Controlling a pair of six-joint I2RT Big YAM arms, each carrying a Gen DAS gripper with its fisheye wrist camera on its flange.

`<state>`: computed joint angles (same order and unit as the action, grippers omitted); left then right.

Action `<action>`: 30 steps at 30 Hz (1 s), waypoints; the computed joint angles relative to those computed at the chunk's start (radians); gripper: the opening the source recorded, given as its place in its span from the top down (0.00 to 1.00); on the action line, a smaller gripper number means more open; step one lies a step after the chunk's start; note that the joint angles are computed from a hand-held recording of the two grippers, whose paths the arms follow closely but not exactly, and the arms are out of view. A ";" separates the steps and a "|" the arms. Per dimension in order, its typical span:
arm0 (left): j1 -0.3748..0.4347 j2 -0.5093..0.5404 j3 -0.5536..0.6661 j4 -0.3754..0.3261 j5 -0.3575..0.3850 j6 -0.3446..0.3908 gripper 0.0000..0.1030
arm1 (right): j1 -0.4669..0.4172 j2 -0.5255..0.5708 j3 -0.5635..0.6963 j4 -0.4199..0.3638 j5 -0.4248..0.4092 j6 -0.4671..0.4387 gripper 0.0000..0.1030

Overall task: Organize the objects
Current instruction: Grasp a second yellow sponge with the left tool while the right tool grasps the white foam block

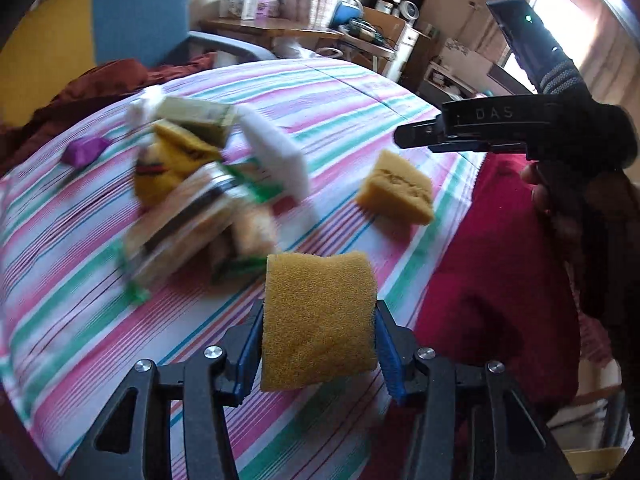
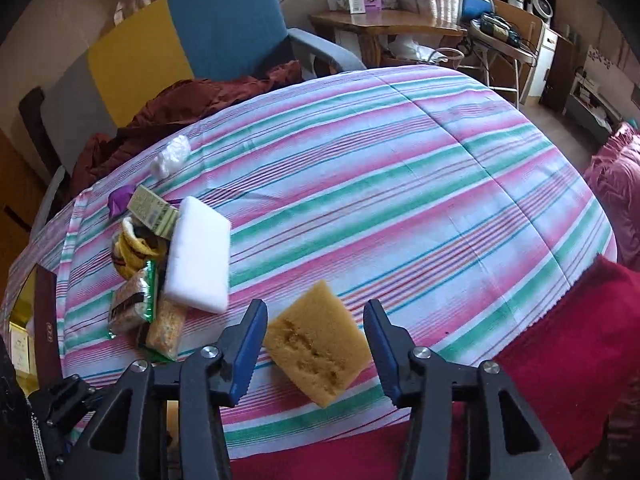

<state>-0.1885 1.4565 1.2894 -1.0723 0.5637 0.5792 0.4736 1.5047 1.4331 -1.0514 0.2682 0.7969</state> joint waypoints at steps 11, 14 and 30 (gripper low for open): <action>0.150 -0.023 -0.020 0.006 0.024 -0.056 0.50 | 0.013 0.301 0.359 -0.143 -0.115 -0.121 0.51; 0.164 -0.030 -0.027 0.011 0.031 -0.066 0.50 | 0.011 0.385 0.449 -0.207 -0.101 -0.136 0.66; 0.291 -0.087 -0.014 -0.009 0.136 -0.092 0.50 | 0.076 0.174 0.299 -0.015 0.002 -0.089 0.84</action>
